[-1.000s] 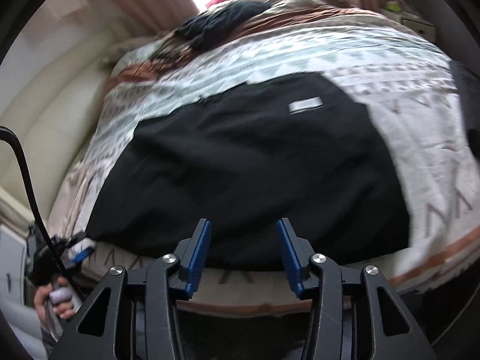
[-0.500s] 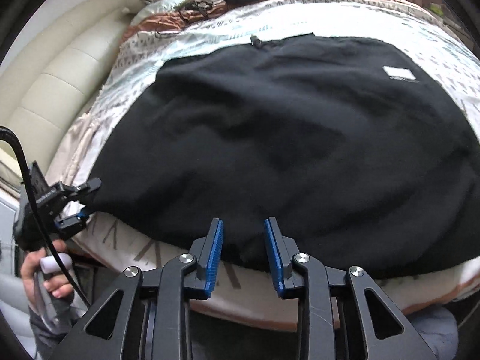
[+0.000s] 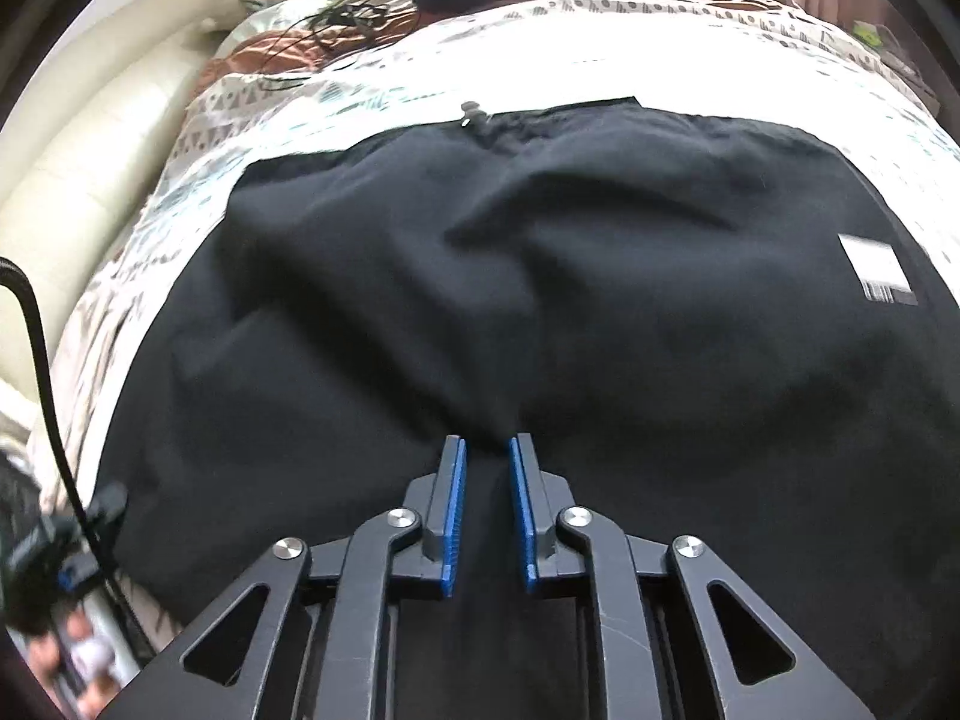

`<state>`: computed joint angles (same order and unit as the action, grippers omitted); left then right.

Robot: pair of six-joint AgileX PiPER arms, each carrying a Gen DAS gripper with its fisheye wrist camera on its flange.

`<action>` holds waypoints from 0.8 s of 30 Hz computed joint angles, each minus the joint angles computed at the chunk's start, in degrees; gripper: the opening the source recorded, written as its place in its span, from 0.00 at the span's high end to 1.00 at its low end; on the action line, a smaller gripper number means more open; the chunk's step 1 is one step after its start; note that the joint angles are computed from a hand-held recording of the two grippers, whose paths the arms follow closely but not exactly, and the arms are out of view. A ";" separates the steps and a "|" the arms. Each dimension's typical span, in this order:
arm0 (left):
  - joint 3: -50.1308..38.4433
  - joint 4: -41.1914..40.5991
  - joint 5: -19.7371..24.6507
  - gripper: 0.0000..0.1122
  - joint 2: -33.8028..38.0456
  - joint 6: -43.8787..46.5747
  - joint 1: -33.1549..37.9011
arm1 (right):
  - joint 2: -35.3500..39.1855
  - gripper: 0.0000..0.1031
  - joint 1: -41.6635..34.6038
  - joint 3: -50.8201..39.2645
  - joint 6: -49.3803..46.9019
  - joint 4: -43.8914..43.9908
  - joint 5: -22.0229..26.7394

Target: Fold large clothes

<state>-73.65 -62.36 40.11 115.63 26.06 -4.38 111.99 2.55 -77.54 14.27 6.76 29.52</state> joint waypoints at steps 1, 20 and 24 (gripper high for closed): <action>-0.16 0.83 -0.32 0.54 -0.07 -1.10 -0.26 | 1.11 0.86 -0.42 -1.79 0.24 -0.38 0.72; -12.62 26.48 -1.00 0.48 3.82 -35.56 -7.30 | 23.32 0.96 -8.78 -39.64 -6.76 7.58 17.52; -14.51 30.68 -1.39 0.50 4.59 -38.72 -8.59 | 25.82 0.96 -11.32 -42.54 -12.59 14.96 18.72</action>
